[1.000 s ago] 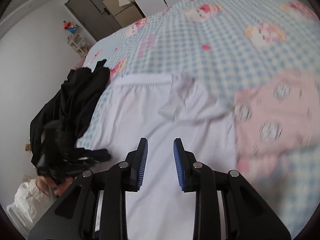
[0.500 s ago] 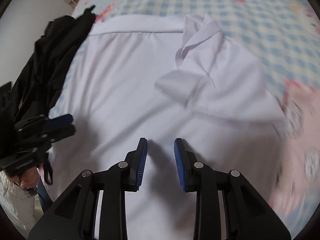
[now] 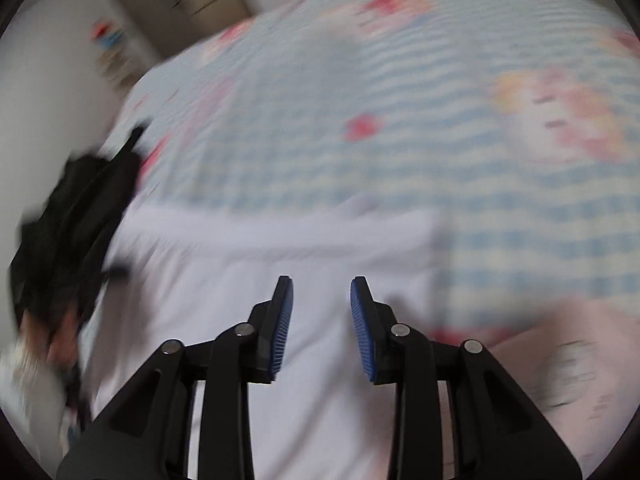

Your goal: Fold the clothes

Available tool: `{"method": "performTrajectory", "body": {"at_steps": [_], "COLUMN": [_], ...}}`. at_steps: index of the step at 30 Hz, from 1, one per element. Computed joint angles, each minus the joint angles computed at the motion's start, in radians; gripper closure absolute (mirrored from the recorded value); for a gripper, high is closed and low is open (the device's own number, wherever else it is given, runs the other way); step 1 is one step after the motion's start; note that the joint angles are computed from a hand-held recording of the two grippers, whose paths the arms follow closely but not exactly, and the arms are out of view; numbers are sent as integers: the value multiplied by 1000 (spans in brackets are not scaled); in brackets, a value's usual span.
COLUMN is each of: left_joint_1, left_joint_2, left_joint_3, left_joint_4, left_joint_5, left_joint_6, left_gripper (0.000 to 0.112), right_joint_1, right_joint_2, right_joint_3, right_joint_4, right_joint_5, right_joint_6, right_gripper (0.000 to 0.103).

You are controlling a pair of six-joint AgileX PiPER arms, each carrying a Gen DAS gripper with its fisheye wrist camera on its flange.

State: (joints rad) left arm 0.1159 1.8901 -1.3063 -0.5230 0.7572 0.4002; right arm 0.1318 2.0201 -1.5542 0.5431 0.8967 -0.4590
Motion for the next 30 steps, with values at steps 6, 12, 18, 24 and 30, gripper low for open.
{"method": "performTrajectory", "body": {"at_steps": [6,12,18,24,30], "left_joint_1": [64,29,-110,-334,-445], "left_joint_2": [-87,-372,-735,-901,-1206], "left_joint_3": [30,311,669,883,927], "left_joint_4": [-96,-142,-71,122,377], "left_joint_5": [4,82,74,-17,161], "left_joint_6": [28,161,31,-381,-755], "left_gripper": [81,77,77,82,82], "right_joint_1": [27,12,174,413,424], "right_joint_2": [-3,-354,-762,-864,-1174], "right_joint_3": [54,397,735,1041,1158], "right_joint_4": [-157,57,-9,7,-309], "right_joint_5": [-45,-7,0,-260,-153], "right_joint_6": [138,-58,110,358,709], "right_gripper": [72,72,66,67,72]}}
